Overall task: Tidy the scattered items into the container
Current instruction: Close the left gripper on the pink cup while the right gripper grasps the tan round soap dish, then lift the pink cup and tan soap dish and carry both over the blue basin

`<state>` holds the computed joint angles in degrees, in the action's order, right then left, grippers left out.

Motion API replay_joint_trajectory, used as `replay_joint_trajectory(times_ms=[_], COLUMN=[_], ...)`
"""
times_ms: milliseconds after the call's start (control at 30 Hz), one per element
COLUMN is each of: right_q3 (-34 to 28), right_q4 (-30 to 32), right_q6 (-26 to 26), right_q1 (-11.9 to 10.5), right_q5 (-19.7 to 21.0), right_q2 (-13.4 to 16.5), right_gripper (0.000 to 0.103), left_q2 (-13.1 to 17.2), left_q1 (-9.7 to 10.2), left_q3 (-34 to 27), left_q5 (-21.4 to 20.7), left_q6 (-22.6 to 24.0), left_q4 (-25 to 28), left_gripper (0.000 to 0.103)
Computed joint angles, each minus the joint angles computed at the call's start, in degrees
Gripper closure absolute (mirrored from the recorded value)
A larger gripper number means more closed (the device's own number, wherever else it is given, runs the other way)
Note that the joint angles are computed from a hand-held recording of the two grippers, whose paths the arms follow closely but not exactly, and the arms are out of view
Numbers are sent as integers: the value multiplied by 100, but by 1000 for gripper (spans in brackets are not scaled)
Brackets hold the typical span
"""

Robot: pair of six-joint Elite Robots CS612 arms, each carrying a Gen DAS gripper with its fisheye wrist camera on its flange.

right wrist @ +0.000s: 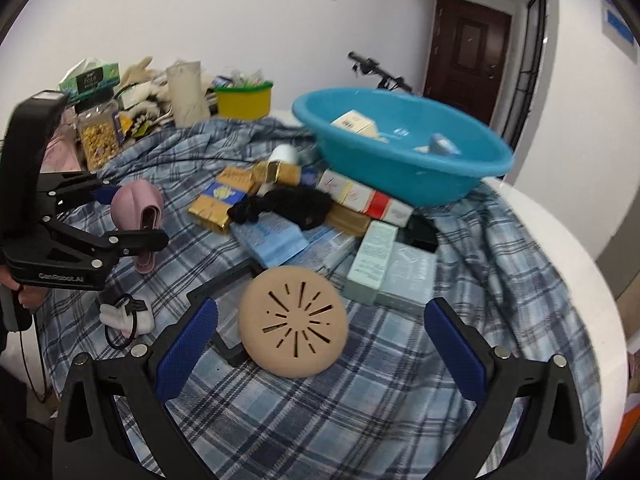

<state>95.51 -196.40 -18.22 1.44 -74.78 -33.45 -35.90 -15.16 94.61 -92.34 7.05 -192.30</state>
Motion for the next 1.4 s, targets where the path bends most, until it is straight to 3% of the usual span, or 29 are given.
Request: replay_joint_trajectory(times_ms=[167,300,567,733,900,1100,1400], right_q3=[-301,-540,-785,-841,-823,-789,-357], right_q4=[834,1397,2094,2220,2173,2103,567], right_q6=[17,-2,-411,-502,-414,-73,683], right_q1=[-162,-233,-218,-199,-232,-292,-250], right_q5=[943,1292,1361,1356,1473,1597,970], right_q2=[120,212,332,375,371,360,244], right_gripper=[3,5,5,7,22,23,23], left_q2=[18,23,44,52,55,51,29], left_q1=[18,18,21,11,14,17,-25], left_q3=[-16,-31,-70,-82,-90,-86,-30], left_q5=[-124,-127,-173,-208,-214,-219,-136], left_q6=[-131,-155,-150,-129,-164,-184,-240], left_q4=[17,48,111,132,140,140,-11], left_gripper=[34,34,35,35,35,36,36])
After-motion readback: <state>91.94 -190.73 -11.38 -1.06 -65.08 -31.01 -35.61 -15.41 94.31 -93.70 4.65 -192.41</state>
